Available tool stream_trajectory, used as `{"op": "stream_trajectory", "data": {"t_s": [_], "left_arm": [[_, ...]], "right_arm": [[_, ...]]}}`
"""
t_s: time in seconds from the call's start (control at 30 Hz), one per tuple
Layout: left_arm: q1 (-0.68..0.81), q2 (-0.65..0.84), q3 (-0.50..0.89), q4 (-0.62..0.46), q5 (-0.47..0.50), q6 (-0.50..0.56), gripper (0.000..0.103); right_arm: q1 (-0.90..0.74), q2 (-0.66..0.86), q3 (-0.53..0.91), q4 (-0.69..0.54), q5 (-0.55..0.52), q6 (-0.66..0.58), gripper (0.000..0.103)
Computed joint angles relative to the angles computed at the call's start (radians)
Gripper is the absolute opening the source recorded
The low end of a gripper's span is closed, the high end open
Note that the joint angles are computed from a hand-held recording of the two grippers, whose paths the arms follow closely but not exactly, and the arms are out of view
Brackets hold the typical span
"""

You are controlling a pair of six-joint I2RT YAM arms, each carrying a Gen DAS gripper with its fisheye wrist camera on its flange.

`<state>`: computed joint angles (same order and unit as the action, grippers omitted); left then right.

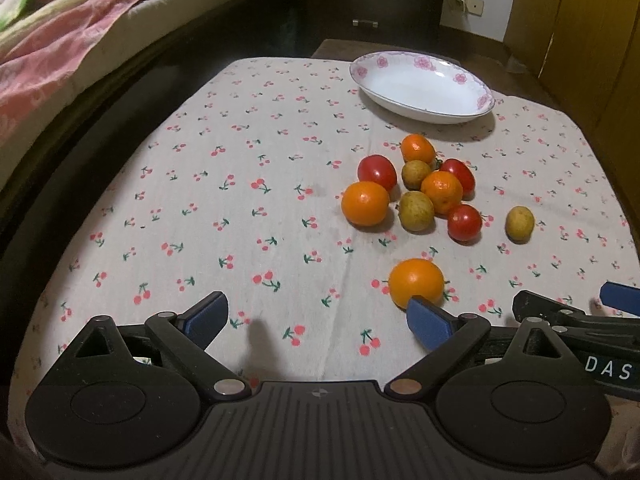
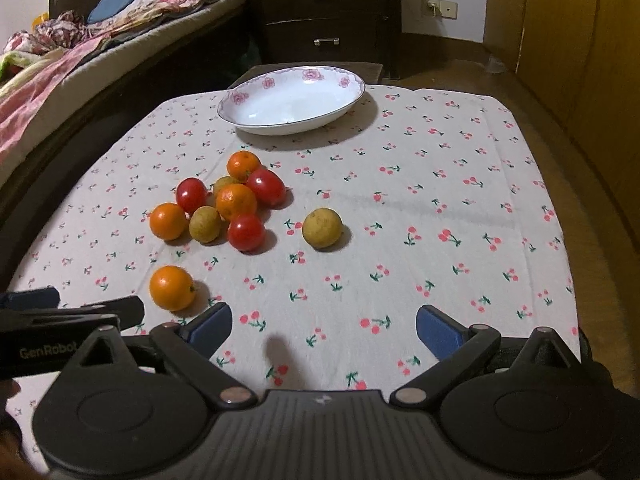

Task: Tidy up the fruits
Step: 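Grasp the large orange with the left tool while the right tool grasps a yellow-green fruit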

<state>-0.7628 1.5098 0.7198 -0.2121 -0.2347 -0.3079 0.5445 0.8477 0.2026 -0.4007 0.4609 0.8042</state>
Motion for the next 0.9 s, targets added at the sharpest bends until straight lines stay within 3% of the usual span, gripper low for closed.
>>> {"op": "stream_trajectory", "data": {"t_s": [0.27,0.6,0.77,0.9], "left_arm": [[0.012,0.042,0.021,0.026,0.014,0.018,0.1],[0.003,0.072,0.059,0.03,0.027,0.059,0.101],[-0.03,0.095,0.072,0.04,0.031,0.086,0.101],[-0.054,0.168,0.116,0.038,0.041,0.089,0.097]], "right_arm": [[-0.095,0.057,0.007,0.086,-0.031,-0.131,0.1],[-0.292,0.049,0.005,0.13,-0.159,-0.269,0.098],[-0.362,0.033,0.003,0.132,-0.232,-0.31,0.08],[-0.362,0.042,0.005,0.141,-0.236,-0.33,0.079]]}}
